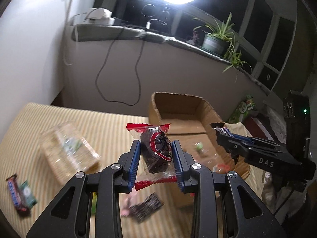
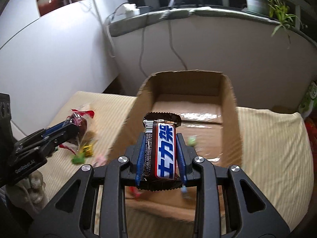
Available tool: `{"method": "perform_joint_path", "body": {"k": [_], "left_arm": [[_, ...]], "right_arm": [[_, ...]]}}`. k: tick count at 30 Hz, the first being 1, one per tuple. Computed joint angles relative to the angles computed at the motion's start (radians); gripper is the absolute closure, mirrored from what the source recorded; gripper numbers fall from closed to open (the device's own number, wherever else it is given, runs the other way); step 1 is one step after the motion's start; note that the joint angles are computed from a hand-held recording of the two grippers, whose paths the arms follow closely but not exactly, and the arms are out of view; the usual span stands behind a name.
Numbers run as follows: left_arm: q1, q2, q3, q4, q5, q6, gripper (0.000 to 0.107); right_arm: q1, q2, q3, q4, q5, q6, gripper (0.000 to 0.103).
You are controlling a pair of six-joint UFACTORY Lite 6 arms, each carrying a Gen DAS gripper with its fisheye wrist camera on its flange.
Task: Organize snacks
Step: 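Carry both held snacks into the cardboard box and open both tools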
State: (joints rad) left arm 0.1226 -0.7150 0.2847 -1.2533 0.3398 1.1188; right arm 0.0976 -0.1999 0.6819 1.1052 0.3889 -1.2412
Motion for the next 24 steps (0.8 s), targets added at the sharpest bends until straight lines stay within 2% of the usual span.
{"method": "perform_joint_path", "body": {"k": [4,10,13,18,24], "left_arm": [[-0.121,0.150,0.077,-0.231,-0.090,0.189,0.076],[-0.205,0.373,0.200,-0.624,-0.114,0.549,0.076],[-0.237,0.456,0.250,-0.743,-0.126,0.666,0.076],[-0.273,0.548,0.310,-0.853,-0.138,0.763,0.076],[-0.300,0.604,0.345,-0.906,-0.145,0.811,0.076]], "right_arm": [[-0.056,0.073,0.037,0.049,0.000,-0.086,0.073],[-0.106,0.165,0.093,0.089,0.007,-0.153,0.073],[-0.118,0.187,0.104,0.096,0.007,-0.169,0.073],[-0.138,0.228,0.127,0.120,0.012,-0.205,0.073],[-0.148,0.269,0.144,0.139,0.016,-0.235,0.073]]}}
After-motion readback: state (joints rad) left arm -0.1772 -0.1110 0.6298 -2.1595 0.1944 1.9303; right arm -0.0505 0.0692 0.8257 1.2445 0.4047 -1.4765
